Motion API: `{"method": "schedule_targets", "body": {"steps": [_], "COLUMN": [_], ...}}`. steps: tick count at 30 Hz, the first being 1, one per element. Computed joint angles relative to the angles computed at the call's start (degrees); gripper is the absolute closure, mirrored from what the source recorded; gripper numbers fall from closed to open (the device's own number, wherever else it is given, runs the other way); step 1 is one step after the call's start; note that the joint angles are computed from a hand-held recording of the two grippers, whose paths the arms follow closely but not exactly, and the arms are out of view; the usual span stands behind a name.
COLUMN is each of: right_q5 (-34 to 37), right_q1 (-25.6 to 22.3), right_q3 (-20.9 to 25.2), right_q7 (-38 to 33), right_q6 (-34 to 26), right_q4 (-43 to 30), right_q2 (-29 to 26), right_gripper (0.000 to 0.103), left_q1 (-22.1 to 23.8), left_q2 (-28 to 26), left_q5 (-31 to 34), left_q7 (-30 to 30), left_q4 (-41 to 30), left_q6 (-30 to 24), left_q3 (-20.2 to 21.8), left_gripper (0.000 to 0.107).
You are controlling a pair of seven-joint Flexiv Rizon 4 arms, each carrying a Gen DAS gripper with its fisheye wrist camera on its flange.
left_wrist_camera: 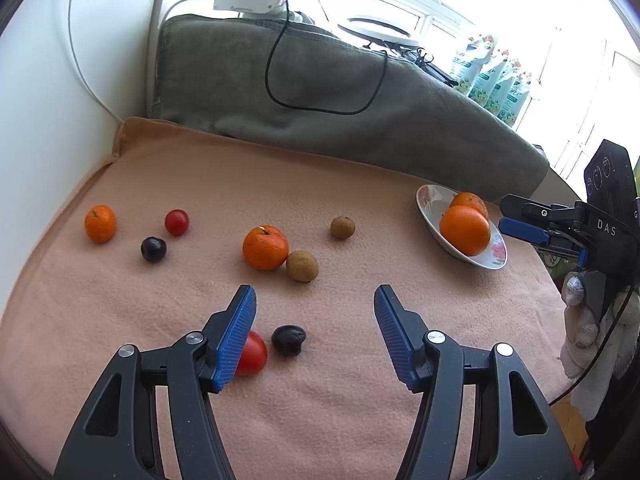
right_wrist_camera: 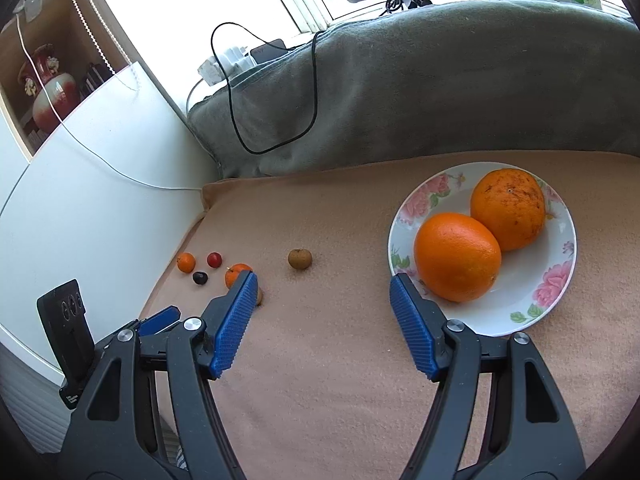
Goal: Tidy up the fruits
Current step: 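Withdraw the left tool from the plate toward the small brown fruit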
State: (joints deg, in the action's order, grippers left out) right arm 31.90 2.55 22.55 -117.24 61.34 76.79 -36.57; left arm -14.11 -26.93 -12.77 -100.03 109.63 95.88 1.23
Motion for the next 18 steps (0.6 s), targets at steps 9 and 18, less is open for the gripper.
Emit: {"method": "schedule_targets", "body": {"steps": [9,18], "right_q5": [-3.37,-7.72], "right_q1": [3.64,7.30], "right_q3": [-0.37,-1.11], "right_q7": [-0.24,0.23], "right_q6": [-2.10,-4.15], "right_q4": [-2.01,-3.90], "right_q2": [-1.94,-4.50], "right_gripper": [0.032,0.040], "left_q1": [2.96,11.26], "left_q2": [2.55,2.57], "left_q5": [-0.61,-1.05], "left_q7": [-1.02,-0.40], "left_q4": [6.37,9.31], "left_q6": [1.66,3.69], "left_q3": [-1.94,-10.96], "left_gripper": [0.046,0.047]}}
